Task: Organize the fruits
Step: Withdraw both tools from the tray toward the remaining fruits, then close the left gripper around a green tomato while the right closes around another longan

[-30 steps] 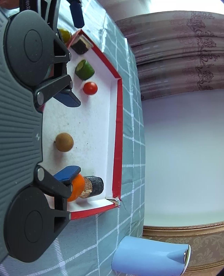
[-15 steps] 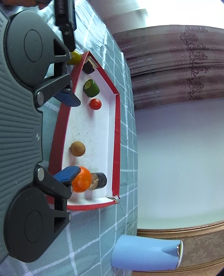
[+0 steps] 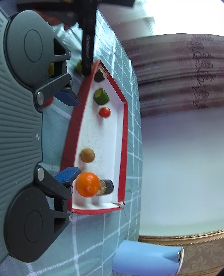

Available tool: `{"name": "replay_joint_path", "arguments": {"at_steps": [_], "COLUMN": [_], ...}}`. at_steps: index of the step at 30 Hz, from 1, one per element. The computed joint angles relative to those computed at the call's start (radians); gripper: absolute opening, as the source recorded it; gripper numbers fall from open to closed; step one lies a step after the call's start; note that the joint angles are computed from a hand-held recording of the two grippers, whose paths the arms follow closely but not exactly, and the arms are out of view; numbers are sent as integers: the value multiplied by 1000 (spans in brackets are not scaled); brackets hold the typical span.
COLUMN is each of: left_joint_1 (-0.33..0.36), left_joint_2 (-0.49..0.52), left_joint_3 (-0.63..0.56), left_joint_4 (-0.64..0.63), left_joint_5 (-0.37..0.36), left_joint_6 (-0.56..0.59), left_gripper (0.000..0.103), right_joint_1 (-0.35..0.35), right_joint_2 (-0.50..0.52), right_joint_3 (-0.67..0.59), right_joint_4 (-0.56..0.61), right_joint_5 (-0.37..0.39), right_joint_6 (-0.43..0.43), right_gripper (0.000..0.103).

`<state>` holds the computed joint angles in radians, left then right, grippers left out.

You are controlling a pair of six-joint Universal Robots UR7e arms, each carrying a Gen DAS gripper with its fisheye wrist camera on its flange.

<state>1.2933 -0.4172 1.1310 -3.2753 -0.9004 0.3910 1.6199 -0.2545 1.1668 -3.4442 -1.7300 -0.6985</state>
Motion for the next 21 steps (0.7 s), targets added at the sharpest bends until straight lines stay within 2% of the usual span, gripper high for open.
{"name": "replay_joint_path", "arguments": {"at_steps": [2,4,6,9,11,13,15,17,21], "left_joint_1": [2,5,5,4,5,5,6,8,9], "left_joint_2": [4,-1,-5,-1,-3,-3,-5,-10,-12], "left_joint_3": [-3,16,29,26,27,26,29,35,36], "left_joint_4": [3,-14,-16,-16,-11,-9,-8,-4,3], "left_joint_5": [-21,-54,-72,-73,-78,-79,-83,-98,-103], "left_joint_6": [15,44,69,85,79,78,78,76,76], "left_gripper": [71,56,50,49,49,49,46,41,40], "right_joint_1": [0,-7,-14,-18,-10,0,6,9,14], "right_joint_2": [-10,-31,-51,-75,-79,-83,-83,-81,-66], "right_joint_3": [24,69,126,195,218,215,203,193,154], "right_joint_4": [3,-5,-58,-81,-63,15,85,121,157], "right_joint_5": [7,60,124,175,150,110,89,84,77], "right_joint_6": [-29,-54,-86,-158,-198,-210,-197,-190,-156], "right_gripper": [78,78,78,78,74,64,49,44,44]}}
